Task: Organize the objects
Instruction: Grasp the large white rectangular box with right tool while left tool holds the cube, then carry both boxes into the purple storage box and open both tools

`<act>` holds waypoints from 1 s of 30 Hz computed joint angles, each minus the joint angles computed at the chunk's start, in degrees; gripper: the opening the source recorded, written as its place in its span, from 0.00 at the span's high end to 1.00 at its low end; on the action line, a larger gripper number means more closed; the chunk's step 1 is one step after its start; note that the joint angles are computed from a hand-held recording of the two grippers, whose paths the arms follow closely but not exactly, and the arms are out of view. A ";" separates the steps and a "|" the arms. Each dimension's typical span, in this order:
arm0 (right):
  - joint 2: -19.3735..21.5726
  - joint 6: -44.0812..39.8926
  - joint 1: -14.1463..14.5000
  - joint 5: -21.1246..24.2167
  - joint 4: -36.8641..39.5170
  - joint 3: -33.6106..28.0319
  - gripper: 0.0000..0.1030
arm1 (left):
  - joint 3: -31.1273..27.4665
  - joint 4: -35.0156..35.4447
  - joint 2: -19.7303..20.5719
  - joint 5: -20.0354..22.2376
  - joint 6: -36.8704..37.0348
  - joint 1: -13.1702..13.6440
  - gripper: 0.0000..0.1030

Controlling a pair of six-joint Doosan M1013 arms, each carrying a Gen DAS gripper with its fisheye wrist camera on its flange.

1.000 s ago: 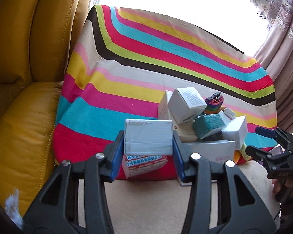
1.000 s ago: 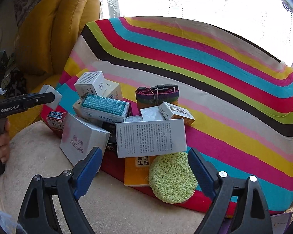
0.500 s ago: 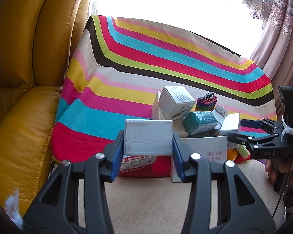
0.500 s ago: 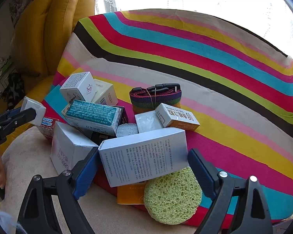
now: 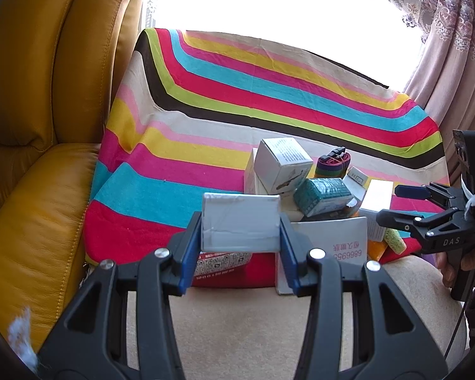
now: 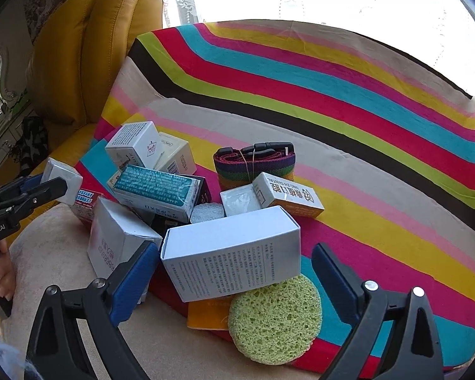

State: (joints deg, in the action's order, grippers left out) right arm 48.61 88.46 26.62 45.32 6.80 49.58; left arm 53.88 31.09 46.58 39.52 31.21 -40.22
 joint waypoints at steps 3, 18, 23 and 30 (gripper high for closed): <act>0.32 -0.97 -0.62 0.46 2.21 -0.36 0.03 | -0.24 -0.41 0.16 0.25 0.34 -0.02 0.52; -2.50 10.63 1.50 -5.27 -7.95 5.15 0.12 | -0.23 1.52 -0.13 -0.49 -0.73 -0.88 0.52; -7.63 33.76 3.73 -11.19 -29.44 13.86 0.13 | -0.80 -0.83 -0.03 -3.00 2.82 -1.94 0.52; -13.52 62.03 5.68 -8.89 -52.32 23.58 0.13 | -3.96 -9.38 1.40 -5.14 12.90 -3.73 0.52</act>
